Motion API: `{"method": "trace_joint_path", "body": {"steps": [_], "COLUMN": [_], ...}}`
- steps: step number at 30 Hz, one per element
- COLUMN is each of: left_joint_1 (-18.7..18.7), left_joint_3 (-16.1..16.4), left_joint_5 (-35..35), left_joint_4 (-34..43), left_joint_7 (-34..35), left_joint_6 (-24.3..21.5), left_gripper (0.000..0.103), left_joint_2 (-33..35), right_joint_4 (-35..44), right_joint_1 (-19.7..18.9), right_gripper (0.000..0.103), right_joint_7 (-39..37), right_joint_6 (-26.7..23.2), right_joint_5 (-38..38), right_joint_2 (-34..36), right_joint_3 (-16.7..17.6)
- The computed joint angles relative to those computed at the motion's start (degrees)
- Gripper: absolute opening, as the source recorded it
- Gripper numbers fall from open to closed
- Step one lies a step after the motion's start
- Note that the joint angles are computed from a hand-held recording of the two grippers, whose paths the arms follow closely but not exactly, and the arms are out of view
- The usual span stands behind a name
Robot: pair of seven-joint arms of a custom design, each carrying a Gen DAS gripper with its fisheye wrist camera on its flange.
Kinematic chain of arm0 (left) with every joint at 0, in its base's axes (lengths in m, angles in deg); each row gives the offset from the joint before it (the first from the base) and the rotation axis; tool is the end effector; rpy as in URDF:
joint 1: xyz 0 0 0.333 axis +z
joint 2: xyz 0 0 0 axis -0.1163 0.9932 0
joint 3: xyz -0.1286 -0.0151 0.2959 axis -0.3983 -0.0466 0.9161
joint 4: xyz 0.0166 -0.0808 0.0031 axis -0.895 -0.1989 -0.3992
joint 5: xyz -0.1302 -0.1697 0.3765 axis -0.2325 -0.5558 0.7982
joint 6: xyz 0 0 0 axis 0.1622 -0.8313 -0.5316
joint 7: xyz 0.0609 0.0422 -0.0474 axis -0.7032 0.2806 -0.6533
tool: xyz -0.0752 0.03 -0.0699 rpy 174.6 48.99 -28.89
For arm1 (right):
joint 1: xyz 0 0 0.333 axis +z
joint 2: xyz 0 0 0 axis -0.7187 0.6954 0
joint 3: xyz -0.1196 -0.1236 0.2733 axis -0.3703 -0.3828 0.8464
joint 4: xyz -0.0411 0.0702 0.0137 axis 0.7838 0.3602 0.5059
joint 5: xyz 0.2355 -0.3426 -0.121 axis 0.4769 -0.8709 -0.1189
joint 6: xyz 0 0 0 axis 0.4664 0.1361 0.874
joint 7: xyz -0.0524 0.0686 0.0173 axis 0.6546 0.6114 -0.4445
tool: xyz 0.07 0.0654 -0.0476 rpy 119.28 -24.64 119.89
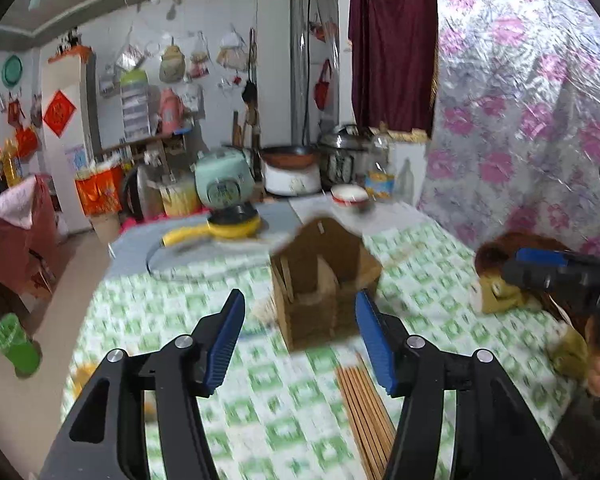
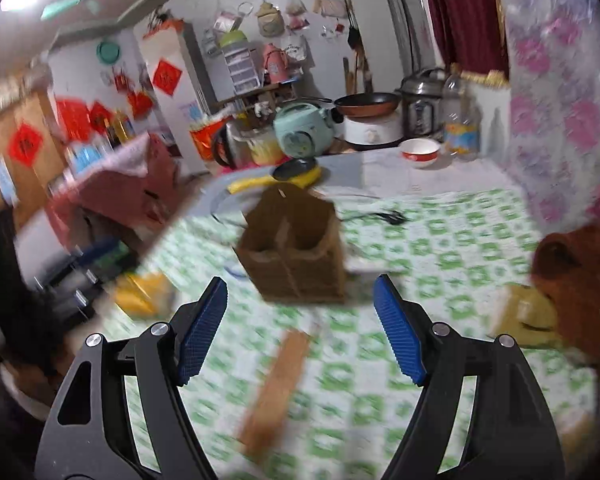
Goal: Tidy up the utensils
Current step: 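Lower the chopsticks into the holder and open both tools, then return to the chopstick pile and grasp one chopstick with the left tool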
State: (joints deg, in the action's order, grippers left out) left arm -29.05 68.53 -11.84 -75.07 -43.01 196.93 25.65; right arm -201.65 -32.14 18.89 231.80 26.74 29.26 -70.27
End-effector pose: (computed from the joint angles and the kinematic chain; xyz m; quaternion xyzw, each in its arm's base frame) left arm 0.5158 -0.3996 0.5466 -0.6467 0.5831 -0.3277 0.3667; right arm 0.6061 0.1432 0.5394 -0.7612 0.4507 -0.1188 0.4508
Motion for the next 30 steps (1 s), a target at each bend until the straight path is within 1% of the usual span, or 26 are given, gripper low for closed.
{"method": "trace_joint_path", "body": {"steps": [2, 5, 9, 11, 17, 21, 24, 27, 30], "left_joint_1": [-0.27, -0.82, -1.22, -1.63, -2.25, -2.97, -3.14, -3.35, -3.57], "left_joint_3": [-0.41, -0.97, -0.93, -1.01, -0.84, -0.84, -0.56, -0.30, -0.06], "left_joint_5": [-2.38, -5.75, -10.10, -10.96, -11.89, -11.32, -12.22, -13.26, -14.28], "left_joint_4": [-2.90, -5.90, -8.80, -9.80, -11.10, -10.63, -10.56, -10.50, -10.48], "left_joint_7": [-1.24, -2.44, -4.81, -5.30, -5.97, -5.60, -5.17, -4.77, -4.16], "left_joint_6": [1.54, 2.47, 4.69, 4.70, 5.45, 4.87, 6.01, 6.75, 7.32], "left_gripper": [0.057, 0.057, 0.057, 0.057, 0.057, 0.057, 0.057, 0.057, 0.057], "left_joint_2": [-0.61, -0.19, 0.71, 1.05, 1.49, 2.65, 3.50, 4.24, 4.82], "right_joint_4": [-5.29, -10.59, -14.96, -16.46, -19.09, -20.22, -20.91, -21.04, -21.46], "right_joint_1": [0.52, 1.13, 2.06, 2.55, 3.97, 4.32, 4.61, 4.78, 4.75], "right_gripper": [0.074, 0.074, 0.074, 0.074, 0.074, 0.074, 0.075, 0.077, 0.078], "right_joint_7": [-2.20, -1.40, 0.10, 0.39, 0.35, 1.19, 2.28, 3.01, 4.37], "right_joint_6": [3.55, 2.72, 5.87, 7.41, 11.22, 11.65, 13.17, 12.79, 13.90], "right_joint_5": [-0.27, -2.27, -3.00, -3.32, -3.58, -4.12, -5.64, -5.94, -7.62], "right_joint_2": [-2.10, -3.11, -3.19, -3.41, -3.93, -4.26, -3.99, -3.66, -3.24], "right_joint_3": [0.47, 0.26, 0.46, 0.59, 0.57, 0.34, 0.59, 0.40, 0.77]}}
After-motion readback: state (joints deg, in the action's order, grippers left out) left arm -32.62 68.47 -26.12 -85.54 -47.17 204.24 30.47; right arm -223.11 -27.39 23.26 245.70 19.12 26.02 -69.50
